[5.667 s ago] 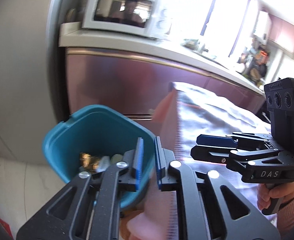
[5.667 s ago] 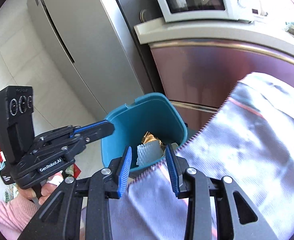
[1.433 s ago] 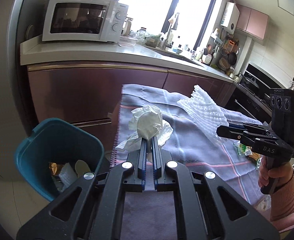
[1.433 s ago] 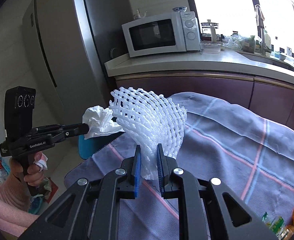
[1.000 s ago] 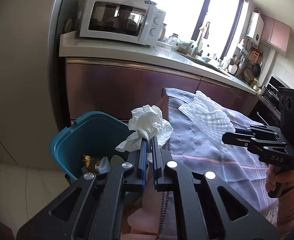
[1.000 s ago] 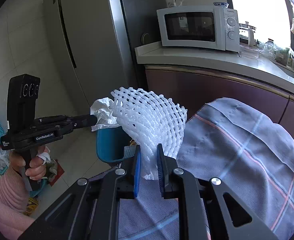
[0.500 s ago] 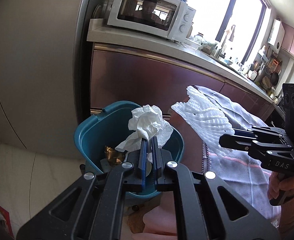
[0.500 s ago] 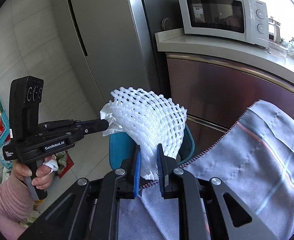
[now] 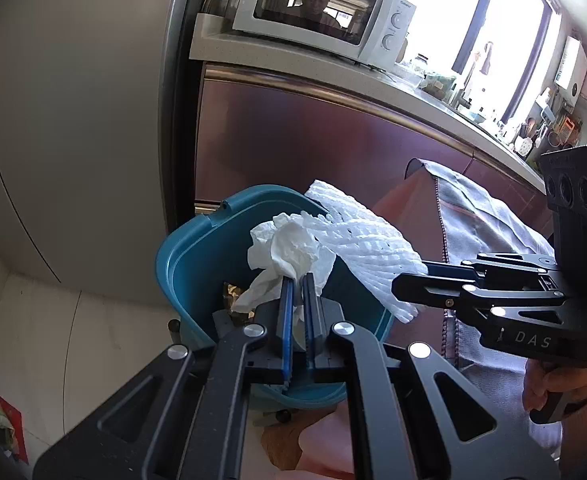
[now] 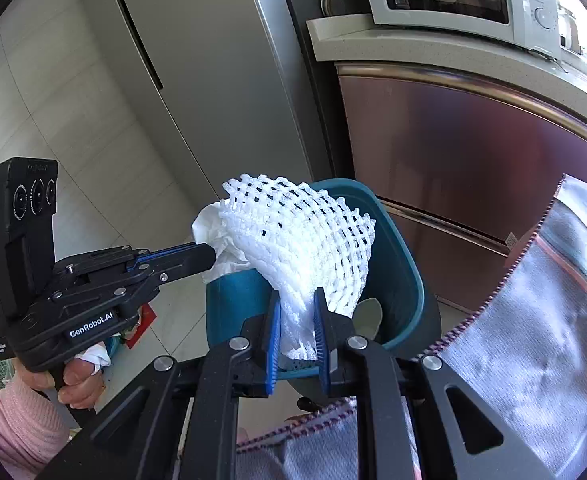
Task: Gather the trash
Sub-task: 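Open both tools to drop the tissue and foam net into the bin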
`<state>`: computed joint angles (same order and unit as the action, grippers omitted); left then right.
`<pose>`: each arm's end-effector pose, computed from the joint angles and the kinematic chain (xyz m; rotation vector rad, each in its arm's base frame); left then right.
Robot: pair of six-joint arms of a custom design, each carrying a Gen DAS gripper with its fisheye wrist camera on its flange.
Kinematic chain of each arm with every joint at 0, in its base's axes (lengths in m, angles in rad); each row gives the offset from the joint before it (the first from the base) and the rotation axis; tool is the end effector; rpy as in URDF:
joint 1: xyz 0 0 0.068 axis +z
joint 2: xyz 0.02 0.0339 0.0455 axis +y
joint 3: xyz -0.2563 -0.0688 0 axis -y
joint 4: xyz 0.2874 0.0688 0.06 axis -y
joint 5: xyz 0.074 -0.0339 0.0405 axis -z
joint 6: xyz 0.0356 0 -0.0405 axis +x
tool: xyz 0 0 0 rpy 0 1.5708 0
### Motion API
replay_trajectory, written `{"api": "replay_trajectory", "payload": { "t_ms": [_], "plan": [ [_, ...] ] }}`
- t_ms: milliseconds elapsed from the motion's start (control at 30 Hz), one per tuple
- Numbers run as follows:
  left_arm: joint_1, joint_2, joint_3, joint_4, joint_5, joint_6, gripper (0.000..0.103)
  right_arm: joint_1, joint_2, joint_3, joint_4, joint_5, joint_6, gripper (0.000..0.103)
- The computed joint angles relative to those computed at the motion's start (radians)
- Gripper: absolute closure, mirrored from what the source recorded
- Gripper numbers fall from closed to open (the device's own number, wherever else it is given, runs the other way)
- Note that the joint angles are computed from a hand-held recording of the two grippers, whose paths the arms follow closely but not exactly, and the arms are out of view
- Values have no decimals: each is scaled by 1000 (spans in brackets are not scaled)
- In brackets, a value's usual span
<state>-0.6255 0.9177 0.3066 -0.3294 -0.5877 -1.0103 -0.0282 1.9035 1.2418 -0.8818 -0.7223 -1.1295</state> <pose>0.1698 -0.0983 0.1176 -0.6619 2.2123 -0.0712 0.3706 0.0131 0.1258 -1.3767 2.2165 0.8055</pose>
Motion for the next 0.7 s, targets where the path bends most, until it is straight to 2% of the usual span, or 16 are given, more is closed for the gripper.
{"api": "replay_trajectory", "payload": {
  "t_ms": [200, 300, 400, 533, 700],
  "plan": [
    [37, 117, 7, 107, 59, 25, 97, 29, 41, 16, 31, 50, 59, 81],
    [67, 229, 33, 177, 98, 50, 94, 23, 41, 16, 41, 50, 72, 74],
    [73, 296, 45, 231, 116, 53, 94, 11, 48, 22, 36, 41, 76, 73],
    [59, 325, 46, 263, 110, 41, 93, -14, 50, 26, 23, 27, 61, 73],
    [24, 297, 45, 248, 79, 29, 91, -55, 46, 25, -7, 7, 15, 73]
  ]
}}
